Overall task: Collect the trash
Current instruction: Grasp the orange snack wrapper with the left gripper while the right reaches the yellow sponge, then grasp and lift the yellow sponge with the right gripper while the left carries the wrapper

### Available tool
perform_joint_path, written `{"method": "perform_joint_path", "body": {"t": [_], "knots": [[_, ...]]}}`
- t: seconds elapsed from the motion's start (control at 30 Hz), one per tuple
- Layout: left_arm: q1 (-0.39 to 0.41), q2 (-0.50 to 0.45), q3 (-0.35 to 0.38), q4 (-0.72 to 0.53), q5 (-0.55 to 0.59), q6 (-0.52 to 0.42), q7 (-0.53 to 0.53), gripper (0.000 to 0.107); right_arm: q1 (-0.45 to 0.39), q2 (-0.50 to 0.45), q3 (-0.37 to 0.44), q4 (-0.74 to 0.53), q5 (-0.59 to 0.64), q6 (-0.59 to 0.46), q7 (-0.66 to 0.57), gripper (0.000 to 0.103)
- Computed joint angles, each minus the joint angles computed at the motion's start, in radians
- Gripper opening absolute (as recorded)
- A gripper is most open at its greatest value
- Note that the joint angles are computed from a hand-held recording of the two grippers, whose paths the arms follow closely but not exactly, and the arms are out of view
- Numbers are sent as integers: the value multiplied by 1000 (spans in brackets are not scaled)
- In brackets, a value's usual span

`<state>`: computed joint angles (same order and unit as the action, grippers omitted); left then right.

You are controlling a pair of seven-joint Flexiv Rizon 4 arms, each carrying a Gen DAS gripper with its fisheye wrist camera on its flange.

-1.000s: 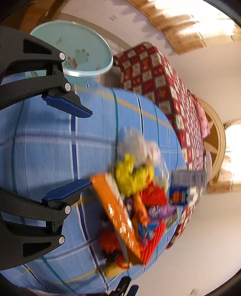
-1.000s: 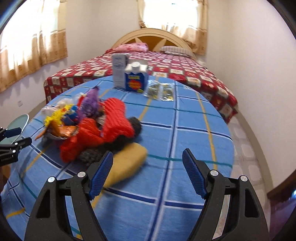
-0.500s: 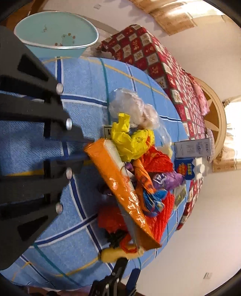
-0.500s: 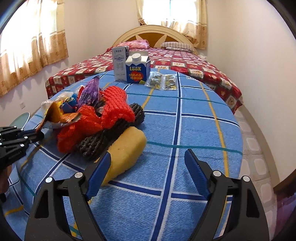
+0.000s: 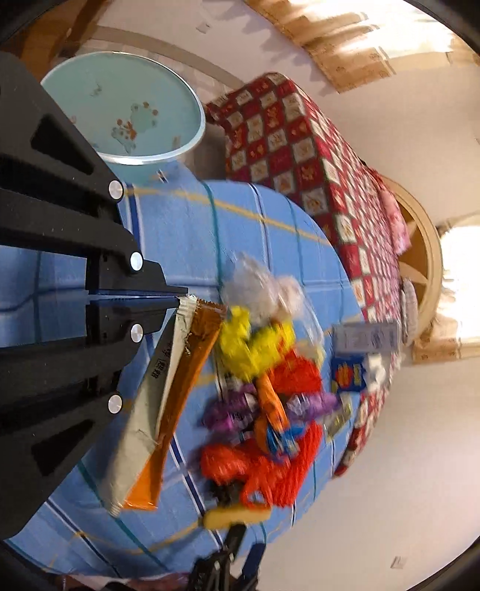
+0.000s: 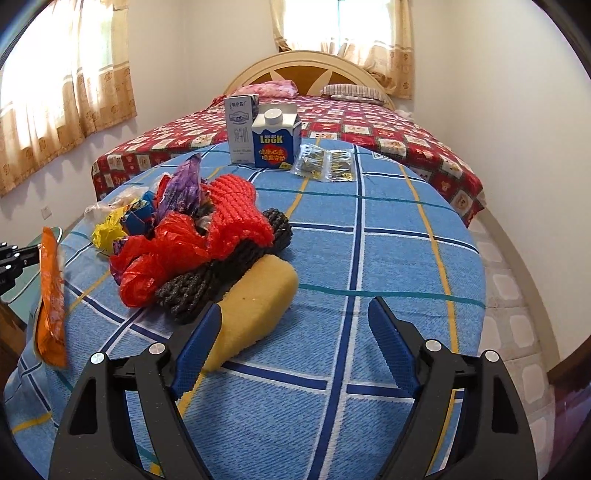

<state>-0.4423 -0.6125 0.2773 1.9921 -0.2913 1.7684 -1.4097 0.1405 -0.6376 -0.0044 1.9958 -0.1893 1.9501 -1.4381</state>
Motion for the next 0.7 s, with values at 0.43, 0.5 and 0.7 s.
{"method": "perform_joint_path", "body": {"t": [0.43, 0.5, 0.7], "knots": [[-126, 7, 216, 52, -119, 16, -98, 0, -37, -9, 74, -32, -70, -72, 35, 73], [-119, 7, 208, 58, -132, 16, -99, 0, -116, -18, 161, -52, -117, -136, 48, 48], [-93, 15, 189, 66, -152, 18, -103, 0, -205, -5, 249, -42, -149, -153, 33, 28]]}}
